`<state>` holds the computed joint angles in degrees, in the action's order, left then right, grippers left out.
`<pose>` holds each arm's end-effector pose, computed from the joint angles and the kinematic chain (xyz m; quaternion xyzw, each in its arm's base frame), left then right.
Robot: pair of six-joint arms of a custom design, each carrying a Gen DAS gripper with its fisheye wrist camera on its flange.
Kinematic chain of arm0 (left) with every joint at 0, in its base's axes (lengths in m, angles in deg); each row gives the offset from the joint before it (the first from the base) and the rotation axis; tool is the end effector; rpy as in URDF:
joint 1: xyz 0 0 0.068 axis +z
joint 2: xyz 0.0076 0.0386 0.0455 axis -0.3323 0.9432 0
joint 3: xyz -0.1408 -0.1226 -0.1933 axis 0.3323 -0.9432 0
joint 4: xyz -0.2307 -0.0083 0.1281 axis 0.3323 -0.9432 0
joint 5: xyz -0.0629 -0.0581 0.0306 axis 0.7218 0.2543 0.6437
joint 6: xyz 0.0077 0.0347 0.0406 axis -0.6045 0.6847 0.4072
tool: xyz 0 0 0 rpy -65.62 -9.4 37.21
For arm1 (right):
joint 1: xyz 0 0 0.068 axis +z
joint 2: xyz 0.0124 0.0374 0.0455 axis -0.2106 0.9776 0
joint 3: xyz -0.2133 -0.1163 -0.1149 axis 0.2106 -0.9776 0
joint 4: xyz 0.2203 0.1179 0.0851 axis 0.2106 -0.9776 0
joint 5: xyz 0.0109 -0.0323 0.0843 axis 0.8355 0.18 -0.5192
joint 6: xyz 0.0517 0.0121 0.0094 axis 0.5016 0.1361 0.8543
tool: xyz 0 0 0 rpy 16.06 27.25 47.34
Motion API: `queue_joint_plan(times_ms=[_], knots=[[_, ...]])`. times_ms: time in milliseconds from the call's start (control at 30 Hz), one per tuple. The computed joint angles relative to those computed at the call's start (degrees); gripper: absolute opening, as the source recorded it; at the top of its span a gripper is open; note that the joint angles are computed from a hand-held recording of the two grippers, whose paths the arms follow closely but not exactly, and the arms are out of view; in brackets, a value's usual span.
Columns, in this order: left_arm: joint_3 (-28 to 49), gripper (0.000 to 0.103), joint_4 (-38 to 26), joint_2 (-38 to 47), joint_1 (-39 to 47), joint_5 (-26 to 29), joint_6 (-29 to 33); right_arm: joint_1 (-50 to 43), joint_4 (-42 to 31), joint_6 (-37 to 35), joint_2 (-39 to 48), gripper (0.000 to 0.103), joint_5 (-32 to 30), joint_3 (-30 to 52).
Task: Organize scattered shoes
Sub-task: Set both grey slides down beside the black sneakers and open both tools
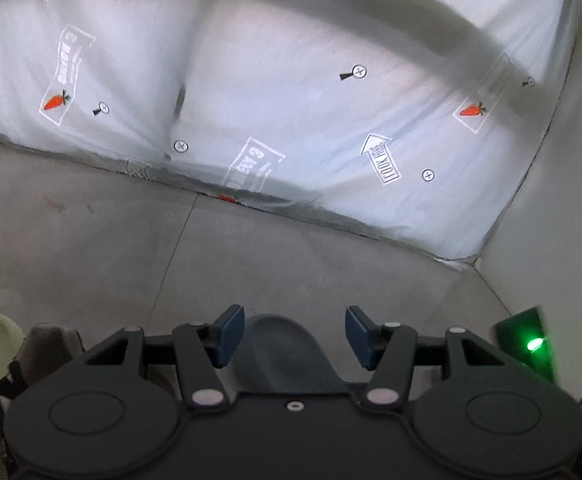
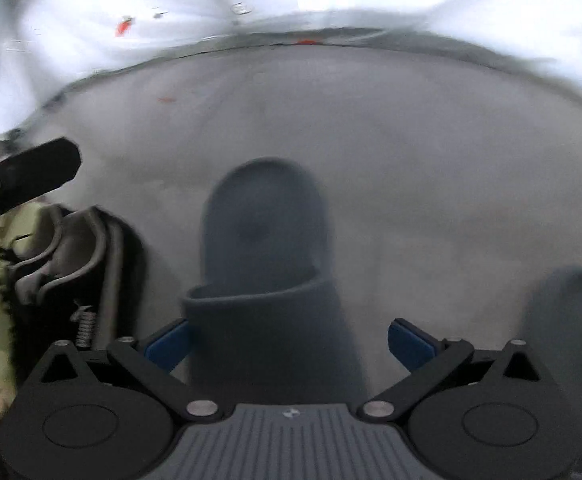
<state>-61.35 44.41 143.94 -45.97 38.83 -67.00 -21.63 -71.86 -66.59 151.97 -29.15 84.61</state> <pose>0.2588 -0.1164 0.1067 -0.1258 0.8522 -0.1151 0.4947 0.3581 -0.0412 0.0323 -0.2399 0.9308 0.2130 0.1752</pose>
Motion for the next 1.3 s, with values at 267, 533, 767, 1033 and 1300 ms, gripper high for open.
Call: queue_joint_plan(times_ms=[267,533,767,1033,1300], knots=[[-8.0,0.057,-3.6,-8.0,-5.2,-4.2,-4.4,2.4,12.7,-0.7,-5.5,0.098,2.6,-14.4],[-13.1,0.057,-12.2,-17.0,-8.9,-6.6,-9.0,3.9,19.2,3.1,-13.8,0.099,5.2,-29.4],[-14.6,0.057,-14.6,-20.4,-11.6,-8.1,-9.4,0.0,31.9,4.5,-22.0,0.099,1.9,-40.4],[-14.4,0.057,-13.2,-18.9,-14.6,-8.3,-9.8,-21.3,59.8,2.6,-12.5,0.103,0.4,-39.8],[-13.0,0.057,-14.7,-18.2,-17.2,-9.5,-11.0,-31.2,49.4,-4.5,5.0,0.103,-4.9,-23.1]])
